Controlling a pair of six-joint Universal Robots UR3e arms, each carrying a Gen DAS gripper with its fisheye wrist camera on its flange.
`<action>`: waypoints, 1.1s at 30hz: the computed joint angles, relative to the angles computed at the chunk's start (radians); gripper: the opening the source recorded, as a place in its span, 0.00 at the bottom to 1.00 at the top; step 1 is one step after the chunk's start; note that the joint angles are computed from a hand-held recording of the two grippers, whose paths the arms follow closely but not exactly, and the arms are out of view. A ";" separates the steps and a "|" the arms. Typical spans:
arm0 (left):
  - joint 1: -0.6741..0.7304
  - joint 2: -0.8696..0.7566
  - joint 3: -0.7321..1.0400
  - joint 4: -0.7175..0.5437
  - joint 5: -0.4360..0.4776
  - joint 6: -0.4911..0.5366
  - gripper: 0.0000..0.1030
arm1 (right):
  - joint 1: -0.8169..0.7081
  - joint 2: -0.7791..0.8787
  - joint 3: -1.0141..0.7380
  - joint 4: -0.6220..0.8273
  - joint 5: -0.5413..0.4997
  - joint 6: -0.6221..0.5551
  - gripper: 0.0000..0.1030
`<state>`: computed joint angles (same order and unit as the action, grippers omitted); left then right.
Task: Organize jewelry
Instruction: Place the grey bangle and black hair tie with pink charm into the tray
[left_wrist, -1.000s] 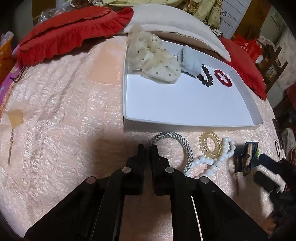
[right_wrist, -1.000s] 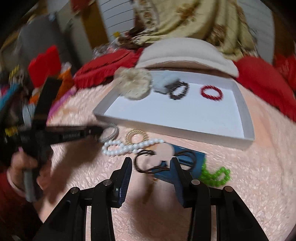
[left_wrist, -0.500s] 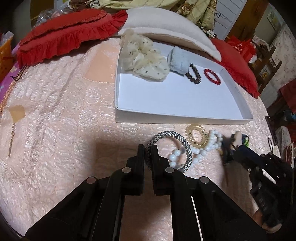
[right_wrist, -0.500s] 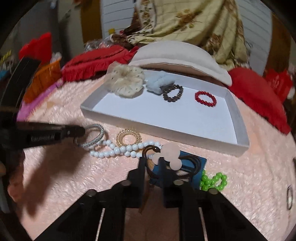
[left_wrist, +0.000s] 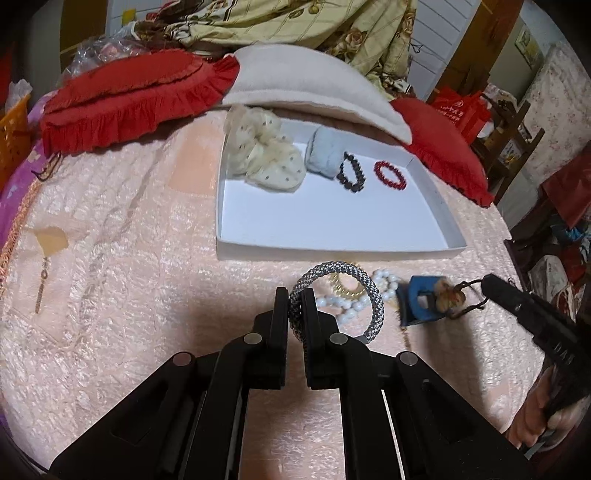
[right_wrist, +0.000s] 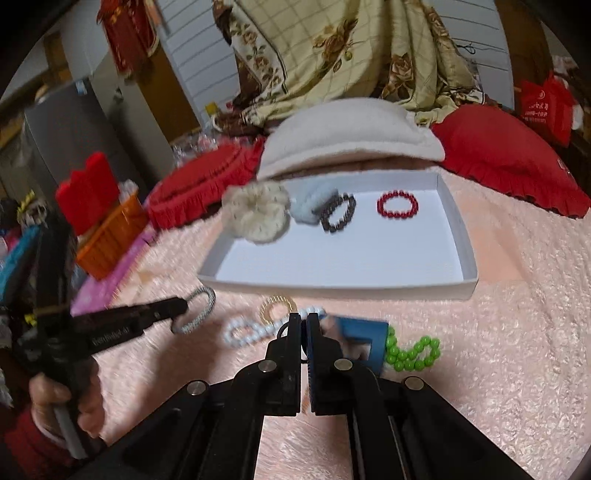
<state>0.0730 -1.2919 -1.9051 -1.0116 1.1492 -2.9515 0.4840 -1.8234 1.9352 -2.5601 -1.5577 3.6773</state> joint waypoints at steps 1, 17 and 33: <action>0.002 -0.005 0.013 -0.005 -0.005 -0.002 0.05 | -0.018 -0.009 -0.010 0.009 0.017 -0.003 0.02; -0.110 -0.443 0.415 0.069 0.168 -0.122 0.05 | -0.154 0.343 -0.471 0.156 0.142 -0.063 0.02; -0.091 -0.563 0.457 0.094 0.188 -0.142 0.09 | -0.176 0.631 -0.626 0.185 0.243 -0.047 0.25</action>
